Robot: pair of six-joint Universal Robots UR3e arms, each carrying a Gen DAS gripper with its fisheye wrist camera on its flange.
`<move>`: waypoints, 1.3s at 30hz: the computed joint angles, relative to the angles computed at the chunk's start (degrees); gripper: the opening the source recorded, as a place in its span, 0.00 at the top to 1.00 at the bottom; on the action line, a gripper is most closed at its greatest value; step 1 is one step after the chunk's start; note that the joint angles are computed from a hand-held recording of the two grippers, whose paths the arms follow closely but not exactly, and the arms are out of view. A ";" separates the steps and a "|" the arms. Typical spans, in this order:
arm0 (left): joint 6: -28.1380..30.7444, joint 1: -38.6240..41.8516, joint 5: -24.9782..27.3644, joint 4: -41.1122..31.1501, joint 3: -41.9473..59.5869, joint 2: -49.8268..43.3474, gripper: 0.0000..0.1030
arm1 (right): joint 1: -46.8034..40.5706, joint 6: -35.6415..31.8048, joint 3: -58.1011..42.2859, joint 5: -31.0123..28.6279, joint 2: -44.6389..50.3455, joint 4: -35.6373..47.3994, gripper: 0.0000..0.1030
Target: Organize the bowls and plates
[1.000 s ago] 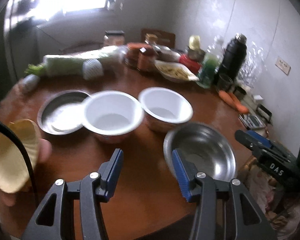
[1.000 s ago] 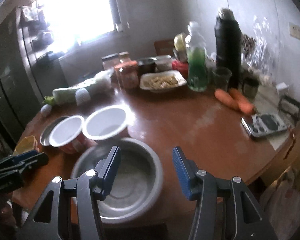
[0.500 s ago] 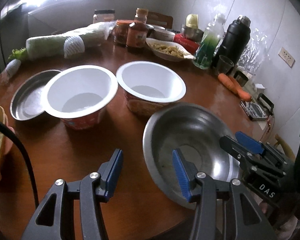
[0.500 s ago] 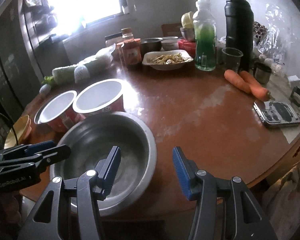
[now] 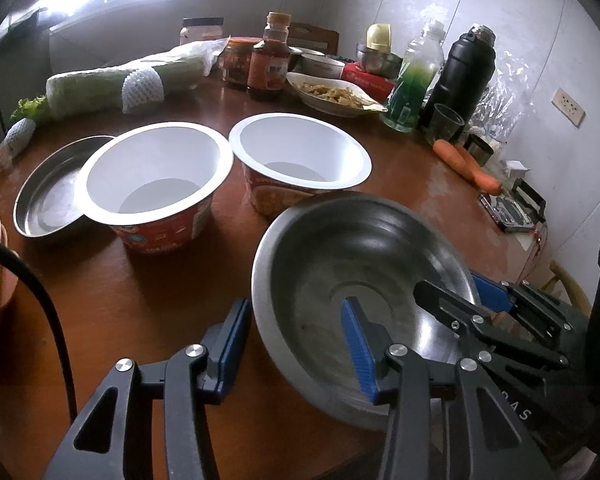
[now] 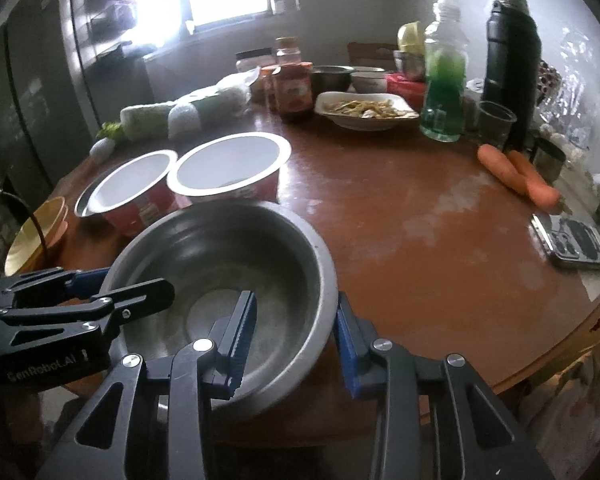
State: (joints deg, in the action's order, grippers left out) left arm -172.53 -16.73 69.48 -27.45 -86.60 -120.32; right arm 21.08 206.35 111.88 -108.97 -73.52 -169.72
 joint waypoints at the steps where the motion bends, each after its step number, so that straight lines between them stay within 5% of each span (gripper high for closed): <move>1: 0.16 0.32 -0.24 0.25 -0.57 0.33 0.54 | 0.31 0.08 -0.60 -0.18 0.27 0.54 0.62; 24: 3.41 6.62 -5.75 3.85 -9.02 4.68 0.59 | 3.55 0.72 -8.56 2.67 5.06 5.08 0.62; 39: 1.87 9.41 -6.45 6.17 -11.41 7.15 0.51 | 3.19 2.73 -7.83 2.59 4.22 4.89 0.61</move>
